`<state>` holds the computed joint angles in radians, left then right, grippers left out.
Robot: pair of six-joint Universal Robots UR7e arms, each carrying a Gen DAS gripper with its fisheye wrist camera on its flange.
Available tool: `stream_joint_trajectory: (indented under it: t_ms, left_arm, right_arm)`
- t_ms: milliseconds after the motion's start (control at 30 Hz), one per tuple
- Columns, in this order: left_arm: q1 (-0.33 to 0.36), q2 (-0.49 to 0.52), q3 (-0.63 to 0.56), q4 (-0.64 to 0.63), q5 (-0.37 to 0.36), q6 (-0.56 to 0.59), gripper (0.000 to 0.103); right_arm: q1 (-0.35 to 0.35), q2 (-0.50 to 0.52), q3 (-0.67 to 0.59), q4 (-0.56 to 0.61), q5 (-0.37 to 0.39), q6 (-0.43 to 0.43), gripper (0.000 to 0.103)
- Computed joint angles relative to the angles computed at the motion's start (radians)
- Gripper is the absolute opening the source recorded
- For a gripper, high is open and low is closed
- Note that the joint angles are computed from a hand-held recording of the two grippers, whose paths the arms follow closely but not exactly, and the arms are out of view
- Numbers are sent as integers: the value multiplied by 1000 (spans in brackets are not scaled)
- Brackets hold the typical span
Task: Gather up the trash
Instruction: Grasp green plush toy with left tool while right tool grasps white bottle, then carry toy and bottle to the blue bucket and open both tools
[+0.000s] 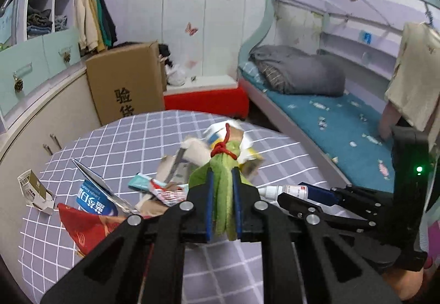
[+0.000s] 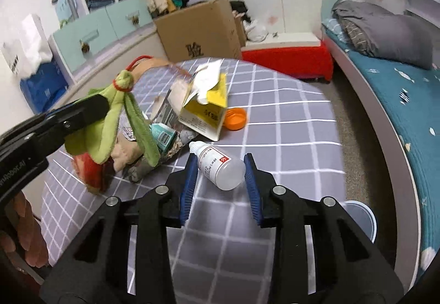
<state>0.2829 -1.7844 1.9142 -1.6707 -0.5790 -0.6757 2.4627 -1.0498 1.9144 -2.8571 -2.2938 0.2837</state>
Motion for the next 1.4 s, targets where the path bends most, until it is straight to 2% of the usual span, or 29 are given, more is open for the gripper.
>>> stream_joint_trajectory:
  t_ms: [100, 267, 400, 533, 700, 833, 933, 1100, 1200, 1233, 1267, 1300, 1333, 1400]
  left_arm:
    - [-54, -2, 11, -16, -9, -9, 12]
    - [-106, 32, 36, -115, -104, 14, 12]
    - [-124, 101, 72, -227, -187, 47, 12]
    - [-112, 218, 105, -348, -298, 82, 12]
    - [-60, 374, 127, -452, -414, 111, 12]
    - [9, 506, 123, -499, -500, 123, 12]
    - [56, 608, 105, -504, -530, 126, 12]
    - [126, 762, 50, -511, -540, 158, 13]
    - [154, 822, 13, -536, -547, 166, 21]
    - [161, 834, 6, -548, -543, 166, 36]
    - [173, 839, 4, -565, -544, 170, 58]
    - [179, 849, -4, -571, -539, 169, 68]
    - [181, 856, -13, -563, -522, 156, 73]
    - [194, 868, -29, -530, -518, 133, 73]
  right_arm:
    - [16, -55, 56, -54, -19, 18, 34]
    - [46, -157, 168, -142, -73, 66, 34]
    - [55, -270, 275, -167, -140, 128, 34]
    - [32, -402, 389, -123, -199, 215, 34]
    - [-52, -577, 546, -56, -234, 333, 34]
    - [-139, -658, 642, -57, -252, 358, 34]
    - [-229, -694, 709, -141, -210, 314, 34]
    - [-379, -662, 770, -350, -158, 200, 34]
    - [-463, -643, 795, -466, -115, 140, 34]
    - [-488, -637, 801, -493, -101, 125, 34]
    - [-509, -635, 806, -506, -88, 115, 34]
    - [-531, -634, 808, -512, -66, 111, 34]
    - [-553, -630, 810, -524, -46, 104, 34]
    - [-576, -618, 809, -536, -27, 92, 34]
